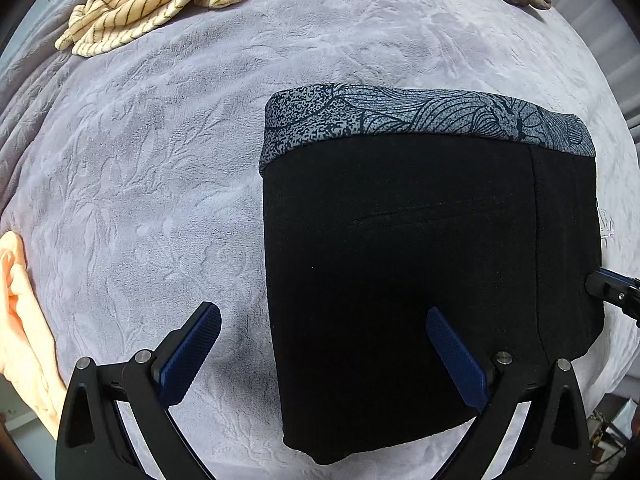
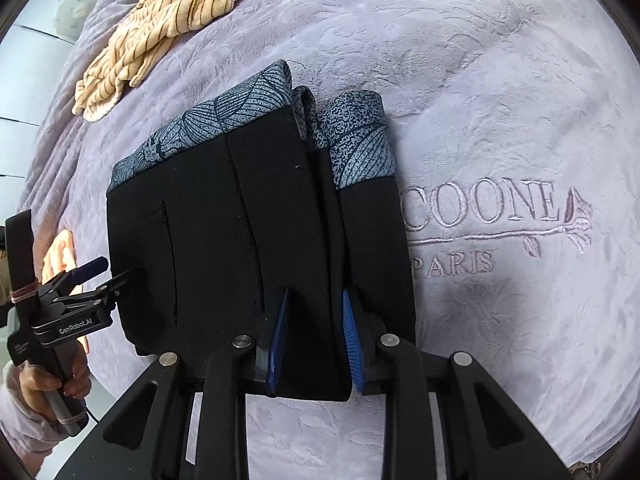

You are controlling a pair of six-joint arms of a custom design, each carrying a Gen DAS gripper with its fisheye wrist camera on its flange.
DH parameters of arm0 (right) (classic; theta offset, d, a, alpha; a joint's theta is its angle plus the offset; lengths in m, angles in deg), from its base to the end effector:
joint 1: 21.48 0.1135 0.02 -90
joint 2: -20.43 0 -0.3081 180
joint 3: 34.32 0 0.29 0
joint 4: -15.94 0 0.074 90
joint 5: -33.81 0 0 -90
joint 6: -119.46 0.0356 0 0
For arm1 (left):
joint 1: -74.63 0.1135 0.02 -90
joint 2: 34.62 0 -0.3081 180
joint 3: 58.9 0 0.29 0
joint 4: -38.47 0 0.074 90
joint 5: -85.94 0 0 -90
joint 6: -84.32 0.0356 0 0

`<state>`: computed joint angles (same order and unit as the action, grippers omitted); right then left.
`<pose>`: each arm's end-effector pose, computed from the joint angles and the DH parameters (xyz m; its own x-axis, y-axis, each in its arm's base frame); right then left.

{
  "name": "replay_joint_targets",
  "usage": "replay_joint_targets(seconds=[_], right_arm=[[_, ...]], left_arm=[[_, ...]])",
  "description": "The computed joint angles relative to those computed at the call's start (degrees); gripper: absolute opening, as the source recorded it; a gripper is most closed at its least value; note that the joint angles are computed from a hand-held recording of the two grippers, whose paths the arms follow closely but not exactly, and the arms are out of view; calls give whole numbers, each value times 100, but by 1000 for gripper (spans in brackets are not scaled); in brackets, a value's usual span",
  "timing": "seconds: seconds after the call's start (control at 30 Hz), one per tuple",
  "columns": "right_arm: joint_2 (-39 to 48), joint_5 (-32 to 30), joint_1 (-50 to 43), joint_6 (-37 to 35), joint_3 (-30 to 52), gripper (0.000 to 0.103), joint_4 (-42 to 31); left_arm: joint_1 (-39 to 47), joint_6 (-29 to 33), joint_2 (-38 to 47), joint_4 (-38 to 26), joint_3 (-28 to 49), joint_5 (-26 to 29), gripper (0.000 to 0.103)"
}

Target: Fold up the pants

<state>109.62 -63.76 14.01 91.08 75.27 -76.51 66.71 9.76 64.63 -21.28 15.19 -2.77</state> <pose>0.2588 0.1903 0.4187 -0.9036 0.4269 -0.0362 0.3922 0.8584 0.3307 0.3384 -0.0479 0.1851 -0.9137 0.3958 -0.0915 0.3973 0.9177 0.0020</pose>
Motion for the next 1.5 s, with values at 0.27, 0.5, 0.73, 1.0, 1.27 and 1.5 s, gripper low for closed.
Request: replay_joint_targets(seconds=[0.27, 0.5, 0.73, 1.0, 1.27, 1.5], right_arm=[[-593, -317, -310, -309, -483, 74, 477], [-1055, -1599, -1201, -883, -1794, 79, 1558], [-1113, -1990, -1264, -77, -2598, 71, 2778], [-1628, -2065, -946, 607, -2419, 42, 3129], [-1313, -977, 716, 1830, -1853, 42, 3799], [-136, -309, 1799, 2678, -1212, 46, 3277]], left_arm=[[324, 509, 23, -285, 218, 758, 103], [797, 1353, 1032, -1223, 780, 1829, 103], [389, 436, 1144, -442, 453, 1915, 103], [750, 445, -37, -656, 80, 2221, 60], [2158, 1932, -908, -1847, 180, 2202, 60], [2915, 2528, -679, -949, -94, 804, 60]])
